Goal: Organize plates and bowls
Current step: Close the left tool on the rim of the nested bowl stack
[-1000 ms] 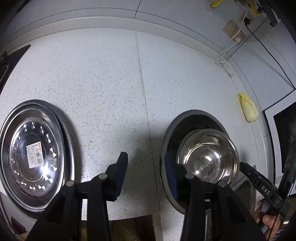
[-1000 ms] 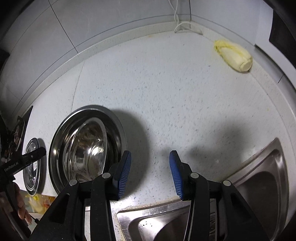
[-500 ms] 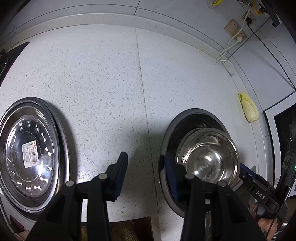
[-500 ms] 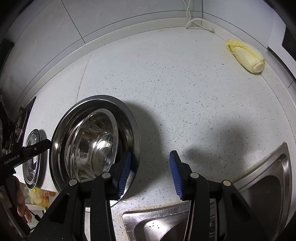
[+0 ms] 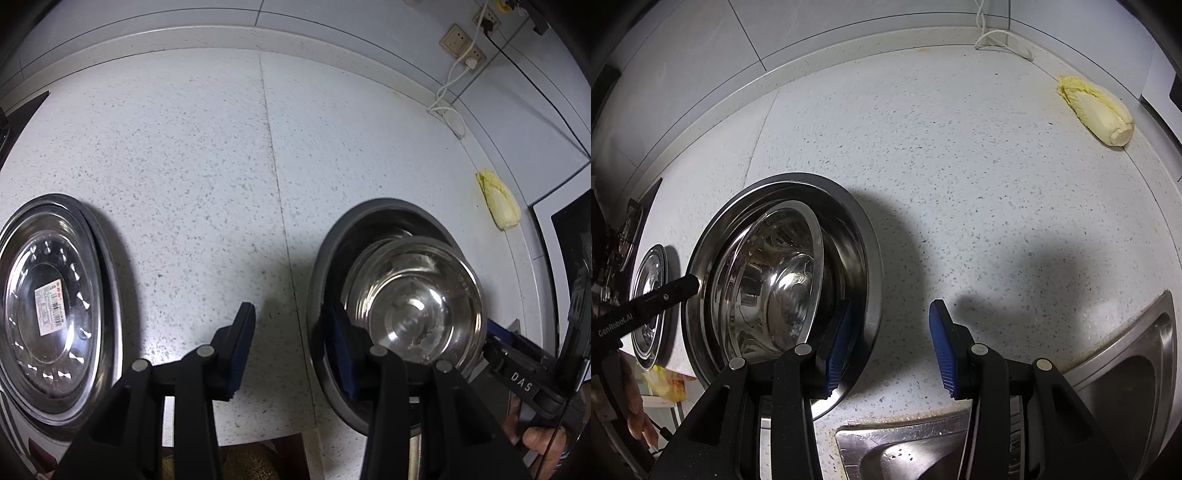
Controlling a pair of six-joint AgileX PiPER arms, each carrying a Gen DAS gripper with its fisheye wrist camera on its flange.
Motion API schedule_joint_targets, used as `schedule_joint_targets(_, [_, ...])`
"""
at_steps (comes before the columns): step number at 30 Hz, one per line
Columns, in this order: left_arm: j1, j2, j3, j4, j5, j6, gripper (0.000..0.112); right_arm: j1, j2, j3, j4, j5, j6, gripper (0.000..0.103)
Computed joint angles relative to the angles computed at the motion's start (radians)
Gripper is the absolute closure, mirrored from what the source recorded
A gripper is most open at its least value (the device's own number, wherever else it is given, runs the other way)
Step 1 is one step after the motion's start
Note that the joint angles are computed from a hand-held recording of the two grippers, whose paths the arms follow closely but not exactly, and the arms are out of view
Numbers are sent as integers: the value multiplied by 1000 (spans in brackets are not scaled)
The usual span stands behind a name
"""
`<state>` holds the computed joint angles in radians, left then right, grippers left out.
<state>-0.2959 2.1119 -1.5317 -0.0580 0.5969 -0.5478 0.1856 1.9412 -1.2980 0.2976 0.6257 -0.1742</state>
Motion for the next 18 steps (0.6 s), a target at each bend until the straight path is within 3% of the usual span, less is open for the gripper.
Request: schedule_joint_targets(18, [12,42,-15,-55,-74,76,73,6,79,-94,-32,63,13,67])
